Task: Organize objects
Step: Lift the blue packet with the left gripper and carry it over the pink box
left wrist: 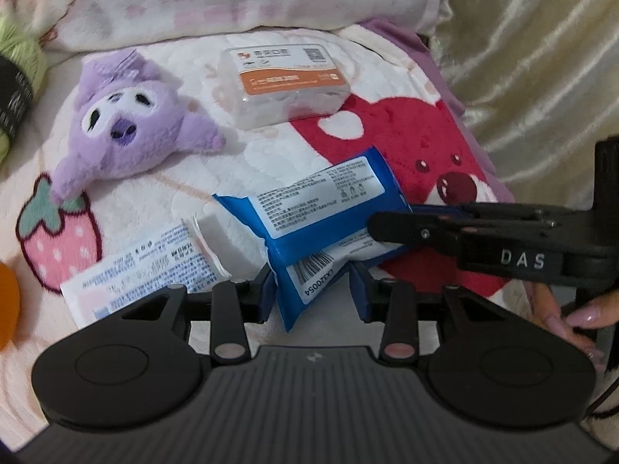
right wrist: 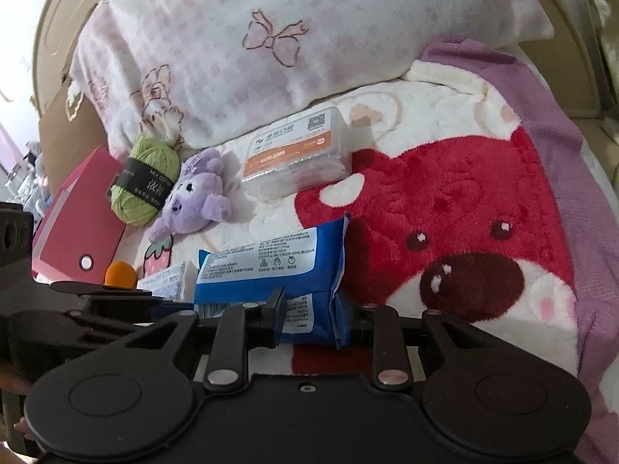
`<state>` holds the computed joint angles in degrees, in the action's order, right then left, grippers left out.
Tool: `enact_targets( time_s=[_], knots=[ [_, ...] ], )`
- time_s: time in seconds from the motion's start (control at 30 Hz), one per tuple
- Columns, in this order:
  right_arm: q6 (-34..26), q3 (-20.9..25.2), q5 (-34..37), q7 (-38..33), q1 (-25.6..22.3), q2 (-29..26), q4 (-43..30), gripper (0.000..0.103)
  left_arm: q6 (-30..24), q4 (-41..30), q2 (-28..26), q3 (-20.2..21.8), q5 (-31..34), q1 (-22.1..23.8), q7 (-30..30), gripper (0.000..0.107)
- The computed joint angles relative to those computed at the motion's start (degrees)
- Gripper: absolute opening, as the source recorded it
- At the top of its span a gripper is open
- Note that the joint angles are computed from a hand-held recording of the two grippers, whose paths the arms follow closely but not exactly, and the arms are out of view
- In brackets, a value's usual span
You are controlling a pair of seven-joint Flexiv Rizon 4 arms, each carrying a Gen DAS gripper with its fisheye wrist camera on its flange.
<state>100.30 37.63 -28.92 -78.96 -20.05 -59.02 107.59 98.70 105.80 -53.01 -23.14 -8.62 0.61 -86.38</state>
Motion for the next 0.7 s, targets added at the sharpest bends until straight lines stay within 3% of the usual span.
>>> enact_targets(
  time_s=[0.23, 0.37, 0.43, 0.57, 0.7],
  knots=[
    [3.85, -1.98, 0.95, 4.15, 1.99, 4.05, 4.79, 0.032, 1.25, 4.97, 3.03, -2.13, 2.45, 3.39, 2.05, 0.037],
    [4.23, -0.42, -2.18, 5.74, 0.8, 5.13, 7.5, 0.031, 5.21, 10.33, 7.02, 1.11, 3.35, 1.51, 0.05, 0.037],
    [5.68, -0.38, -3.76, 5.83, 0.73, 5.6, 8.93, 0.031, 6.4, 12.86, 8.45, 0.79, 4.02, 2.47, -1.62, 0.037],
    [5.51, 1.38, -6.58, 9.14, -0.62, 5.66, 10.44, 0.031, 5.57, 16.11, 11.26, -0.12, 5.82, 4.94, -3.28, 0.037],
    [5.91, -0.95, -6.05, 13.43, 3.4, 8.5, 11.79, 0.031, 2.94, 18.15, 14.77, 1.81, 6.3, 4.9, -2.64, 0.037]
  ],
)
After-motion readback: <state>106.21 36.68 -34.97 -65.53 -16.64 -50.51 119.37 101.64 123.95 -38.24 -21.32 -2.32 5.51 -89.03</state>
